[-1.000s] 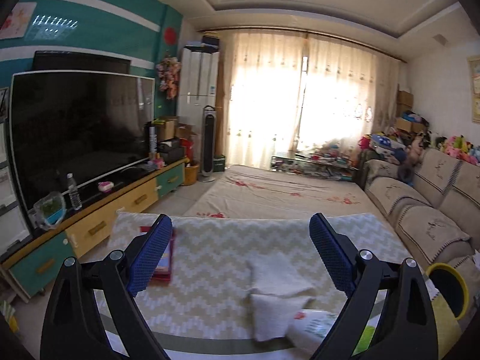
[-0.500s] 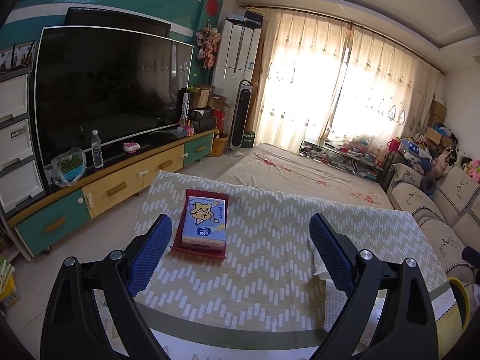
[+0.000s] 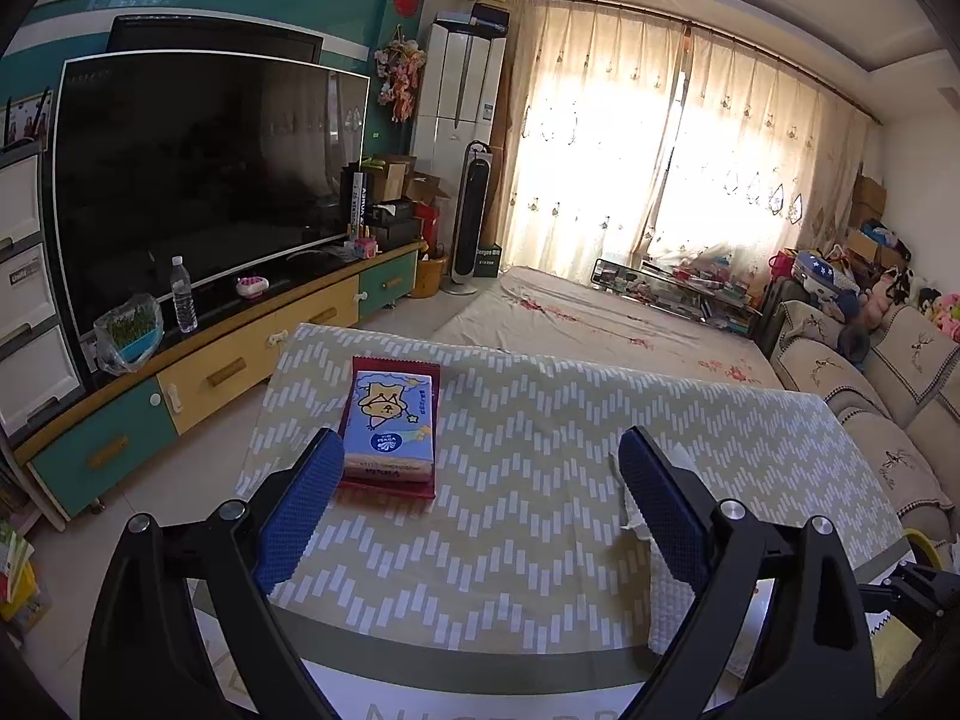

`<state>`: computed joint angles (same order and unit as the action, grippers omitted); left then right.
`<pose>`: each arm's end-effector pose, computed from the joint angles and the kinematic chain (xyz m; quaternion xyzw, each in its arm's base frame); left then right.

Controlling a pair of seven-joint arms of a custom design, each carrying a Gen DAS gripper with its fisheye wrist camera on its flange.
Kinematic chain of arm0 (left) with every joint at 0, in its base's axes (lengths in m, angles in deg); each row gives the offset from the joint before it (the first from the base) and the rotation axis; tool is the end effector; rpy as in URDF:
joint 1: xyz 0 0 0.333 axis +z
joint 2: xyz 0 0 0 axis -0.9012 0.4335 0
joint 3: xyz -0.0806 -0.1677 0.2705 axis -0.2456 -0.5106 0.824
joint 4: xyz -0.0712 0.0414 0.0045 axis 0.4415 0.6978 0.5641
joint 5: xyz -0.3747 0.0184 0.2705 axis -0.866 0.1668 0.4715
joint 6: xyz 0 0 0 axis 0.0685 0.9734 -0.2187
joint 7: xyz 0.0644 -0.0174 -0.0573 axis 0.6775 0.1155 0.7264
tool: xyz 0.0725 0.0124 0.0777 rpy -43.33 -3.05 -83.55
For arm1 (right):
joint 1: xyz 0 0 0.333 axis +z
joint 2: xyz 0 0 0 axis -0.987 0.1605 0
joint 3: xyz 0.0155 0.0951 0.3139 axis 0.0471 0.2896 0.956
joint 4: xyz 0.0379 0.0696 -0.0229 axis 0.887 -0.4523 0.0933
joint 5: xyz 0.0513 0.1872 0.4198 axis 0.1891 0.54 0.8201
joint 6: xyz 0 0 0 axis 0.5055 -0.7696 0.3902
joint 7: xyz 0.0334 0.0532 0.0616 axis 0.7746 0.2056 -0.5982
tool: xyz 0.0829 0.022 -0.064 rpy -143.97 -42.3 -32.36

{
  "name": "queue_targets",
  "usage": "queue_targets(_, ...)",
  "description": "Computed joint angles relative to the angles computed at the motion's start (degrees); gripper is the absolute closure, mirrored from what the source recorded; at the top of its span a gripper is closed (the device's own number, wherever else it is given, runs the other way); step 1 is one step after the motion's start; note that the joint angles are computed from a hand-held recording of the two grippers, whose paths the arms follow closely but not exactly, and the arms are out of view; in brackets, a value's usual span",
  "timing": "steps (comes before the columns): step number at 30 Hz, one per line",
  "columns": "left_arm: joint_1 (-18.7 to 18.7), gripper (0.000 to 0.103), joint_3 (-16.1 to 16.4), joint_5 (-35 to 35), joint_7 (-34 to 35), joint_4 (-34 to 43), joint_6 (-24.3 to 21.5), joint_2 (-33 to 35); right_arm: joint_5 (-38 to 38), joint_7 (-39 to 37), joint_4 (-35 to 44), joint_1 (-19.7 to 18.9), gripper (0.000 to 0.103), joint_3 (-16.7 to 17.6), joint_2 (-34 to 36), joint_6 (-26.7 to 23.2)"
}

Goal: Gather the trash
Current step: 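Move the right gripper to the coconut water bottle and grasp it, then lift the bottle and carry it into the bin, releasing it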

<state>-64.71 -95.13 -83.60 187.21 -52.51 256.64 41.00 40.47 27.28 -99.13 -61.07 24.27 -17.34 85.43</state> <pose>0.6863 -0.0848 0.5268 -0.5949 0.6179 -0.4247 0.2898 0.5997 0.2784 0.5131 -0.7592 0.5268 -0.1726 0.3410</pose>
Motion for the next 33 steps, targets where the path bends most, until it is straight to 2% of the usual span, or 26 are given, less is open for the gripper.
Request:
queue_targets(2,-0.07,0.011,0.07,0.24,-0.17,-0.1,0.03,-0.04,-1.13,1.67,0.46,-0.11,0.039,-0.02,0.69,-0.34)
queue_targets(6,0.47,0.011,-0.67,-1.19,1.12,0.03,-0.19,-0.14,3.25,-1.25,0.36,-0.29,0.053,0.23,0.79,-0.73)
queue_targets(8,-0.17,0.011,0.02,-0.02,0.24,0.0,-0.08,-0.06,4.15,-2.67,0.0,-0.21,0.054,0.31,0.25,-1.03)
queue_targets(11,-0.2,0.011,-0.01,0.08,0.22,0.01,-0.29,-0.17,13.98,-12.97,0.14,0.37,0.054,0.34,-0.81,-3.59)
queue_targets(16,0.09,0.011,-0.51,-1.0,1.36,0.05,-0.24,-0.21,20.02,-20.39,-0.53,1.57,0.054,-0.67,-3.72,-7.05)
queue_targets(21,-0.4,0.011,0.13,0.08,0.38,0.21,-0.75,-0.09,18.93,-18.49,-3.87,2.62,0.054,-1.51,-8.18,-6.56)
queue_targets(28,-1.51,0.011,1.0,3.41,-1.35,-0.07,-0.45,0.01,19.43,-16.1,-10.44,6.15,0.054,-4.61,-16.59,0.88)
queue_targets(33,-1.33,0.011,0.75,4.09,-1.7,-0.23,-0.36,-0.08,17.21,-12.66,-11.72,8.04,0.054,-7.06,-19.04,3.44)
